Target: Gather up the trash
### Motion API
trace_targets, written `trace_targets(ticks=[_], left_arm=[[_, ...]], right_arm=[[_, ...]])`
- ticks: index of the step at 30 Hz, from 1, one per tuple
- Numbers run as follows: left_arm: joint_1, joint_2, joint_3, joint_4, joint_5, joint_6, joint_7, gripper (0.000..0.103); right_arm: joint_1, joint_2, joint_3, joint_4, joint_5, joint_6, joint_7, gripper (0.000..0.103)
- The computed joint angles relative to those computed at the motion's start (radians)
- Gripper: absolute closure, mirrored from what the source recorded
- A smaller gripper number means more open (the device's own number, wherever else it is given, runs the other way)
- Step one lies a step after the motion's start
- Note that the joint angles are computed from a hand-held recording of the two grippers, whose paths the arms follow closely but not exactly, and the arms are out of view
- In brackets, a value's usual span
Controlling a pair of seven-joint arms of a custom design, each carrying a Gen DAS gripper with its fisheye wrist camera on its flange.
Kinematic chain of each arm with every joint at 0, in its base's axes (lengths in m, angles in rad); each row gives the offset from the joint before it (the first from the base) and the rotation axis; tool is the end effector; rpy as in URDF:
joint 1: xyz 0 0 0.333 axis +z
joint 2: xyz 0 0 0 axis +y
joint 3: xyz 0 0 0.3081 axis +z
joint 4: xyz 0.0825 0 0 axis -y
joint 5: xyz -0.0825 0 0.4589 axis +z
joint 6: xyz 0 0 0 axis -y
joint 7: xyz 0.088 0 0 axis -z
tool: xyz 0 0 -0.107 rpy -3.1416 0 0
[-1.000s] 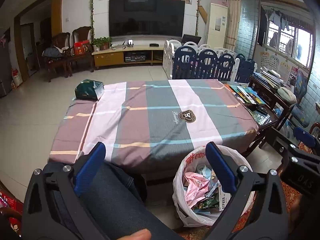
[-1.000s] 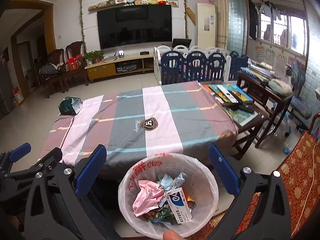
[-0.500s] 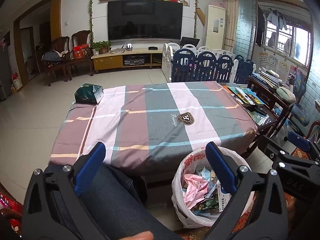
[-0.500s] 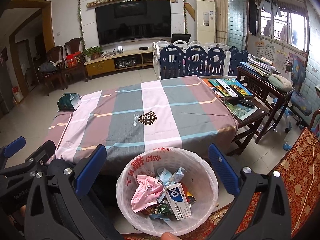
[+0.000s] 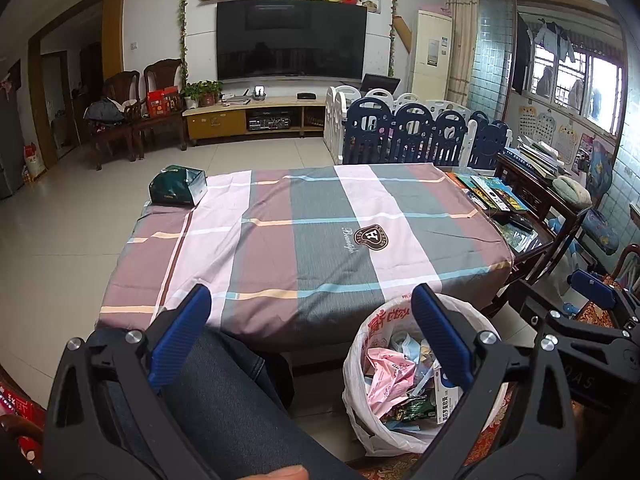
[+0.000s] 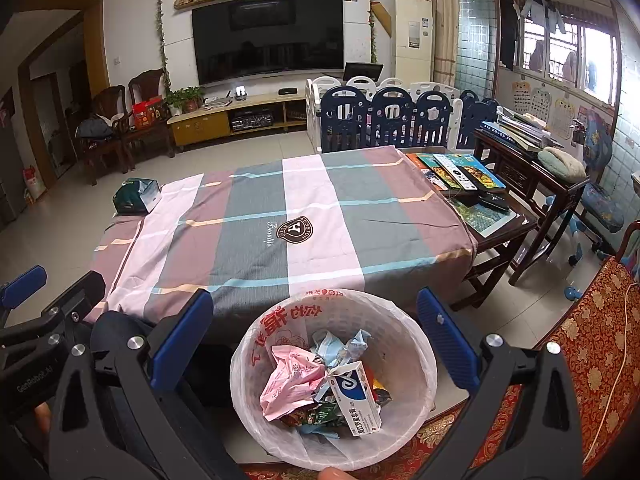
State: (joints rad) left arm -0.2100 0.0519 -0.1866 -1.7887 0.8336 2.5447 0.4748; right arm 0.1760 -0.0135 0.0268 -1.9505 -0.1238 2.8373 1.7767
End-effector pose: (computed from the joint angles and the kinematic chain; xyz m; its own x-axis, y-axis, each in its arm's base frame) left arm 0.6408 -0.2759 0.5657 0.1540 -0.9877 0.0258 -0.5779 -0.1112 -0.8085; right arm 0.6596 0.1423 0.5570 0.1190 -0.9918 -0.0456 -0.6197 -0.0383 -0.7839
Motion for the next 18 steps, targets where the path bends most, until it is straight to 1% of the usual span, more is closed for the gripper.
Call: trace_targets(ticks=[18], left_arm=[[-0.001,-0.002,-0.001,-0.005,-0.003,-0.002,0.002,0.003]], right_arm=[[-0.001,0.001,-0.001,-0.002,-0.002,0.001,0.001,0.003]])
